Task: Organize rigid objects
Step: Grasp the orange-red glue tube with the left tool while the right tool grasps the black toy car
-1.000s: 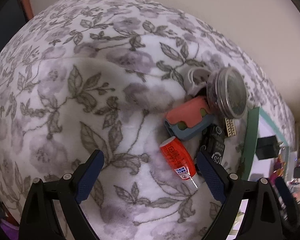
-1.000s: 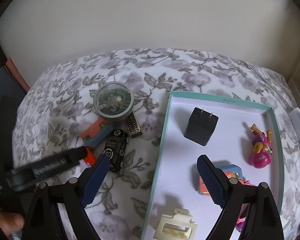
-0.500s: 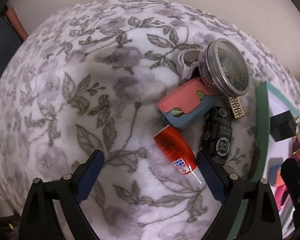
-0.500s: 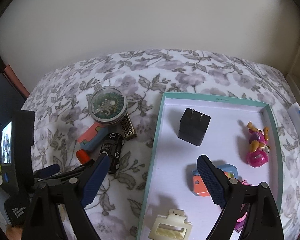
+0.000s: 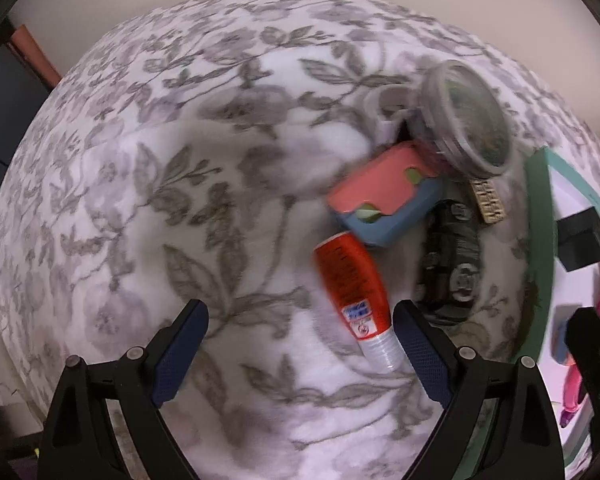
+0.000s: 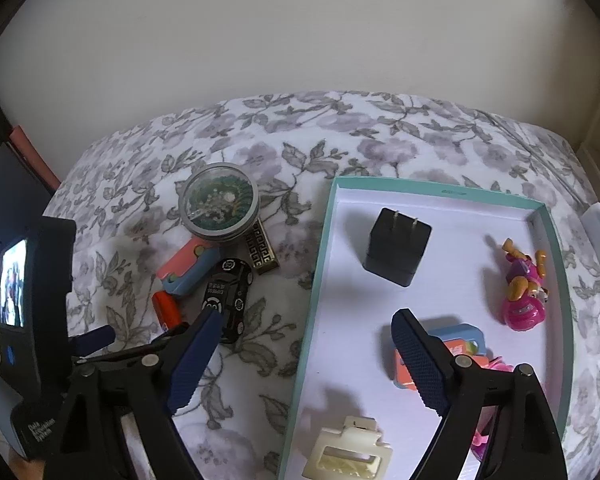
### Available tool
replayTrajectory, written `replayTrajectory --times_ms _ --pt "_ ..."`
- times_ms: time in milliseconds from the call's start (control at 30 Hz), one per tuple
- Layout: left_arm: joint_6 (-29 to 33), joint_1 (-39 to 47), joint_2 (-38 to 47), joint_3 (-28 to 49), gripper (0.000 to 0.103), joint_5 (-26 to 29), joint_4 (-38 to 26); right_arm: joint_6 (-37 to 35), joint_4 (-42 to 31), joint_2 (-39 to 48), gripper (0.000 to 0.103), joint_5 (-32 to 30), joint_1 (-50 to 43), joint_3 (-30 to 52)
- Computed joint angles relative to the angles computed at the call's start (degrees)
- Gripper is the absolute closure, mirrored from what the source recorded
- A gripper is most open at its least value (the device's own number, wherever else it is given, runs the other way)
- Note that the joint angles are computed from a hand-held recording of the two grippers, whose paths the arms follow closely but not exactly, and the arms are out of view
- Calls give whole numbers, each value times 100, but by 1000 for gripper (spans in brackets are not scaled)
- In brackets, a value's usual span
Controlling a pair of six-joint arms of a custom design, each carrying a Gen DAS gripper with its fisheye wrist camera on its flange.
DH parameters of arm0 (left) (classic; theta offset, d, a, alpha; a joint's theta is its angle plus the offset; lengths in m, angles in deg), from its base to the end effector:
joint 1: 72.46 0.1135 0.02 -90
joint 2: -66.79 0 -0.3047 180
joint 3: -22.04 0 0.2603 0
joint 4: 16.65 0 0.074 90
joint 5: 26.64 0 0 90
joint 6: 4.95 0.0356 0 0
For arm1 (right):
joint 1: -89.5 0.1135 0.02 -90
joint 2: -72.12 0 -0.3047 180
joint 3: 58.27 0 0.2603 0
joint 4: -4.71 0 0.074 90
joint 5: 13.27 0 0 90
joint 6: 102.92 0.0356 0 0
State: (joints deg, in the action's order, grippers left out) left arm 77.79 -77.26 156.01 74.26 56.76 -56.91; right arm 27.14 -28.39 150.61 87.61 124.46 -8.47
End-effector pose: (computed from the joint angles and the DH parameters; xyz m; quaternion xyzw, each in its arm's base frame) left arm 0.2473 -0.0167 0.1548 -0.0277 0.9918 0.0453 0.1162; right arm 0.1998 0.1315 0.1911 0.0660 0.9635 0.0748 0.2484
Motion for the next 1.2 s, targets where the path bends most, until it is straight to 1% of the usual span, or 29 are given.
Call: replayTrajectory --times_ms 100,400,467,500,633,700,733,767,867,900,967,1200 --pt "64 223 13 8 9 -128 -3 30 188 142 17 -140 42 2" --pt "325 950 18 100 10 292 -43 -63 542 752 25 -174 367 181" --pt "396 1034 18 117 14 397 -59 -96 594 864 28 -145 425 220" --pt "418 1058 21 121 16 429 -62 -112 602 923 32 -116 453 247" --pt "621 1339 131 205 28 595 -51 -171 726 1180 34 -143 497 305" --pt "701 1480 203 215 31 666 -14 -185 770 1289 36 -148 508 345" --pt "753 1554 221 206 35 696 14 -193 818 1361 36 -138 523 369" --pt "754 1562 283 214 41 715 63 -194 851 1405 37 -134 533 388" --pt "890 1705 371 259 50 777 76 -207 944 1582 39 -126 563 467" --pt "914 1698 397 229 52 730 156 -206 980 1652 39 -118 575 495" --pt "991 1801 493 260 55 804 193 -215 1058 1767 41 -141 572 527" --pt "1243 2085 701 413 55 1010 257 -245 1206 2064 43 -105 574 605"
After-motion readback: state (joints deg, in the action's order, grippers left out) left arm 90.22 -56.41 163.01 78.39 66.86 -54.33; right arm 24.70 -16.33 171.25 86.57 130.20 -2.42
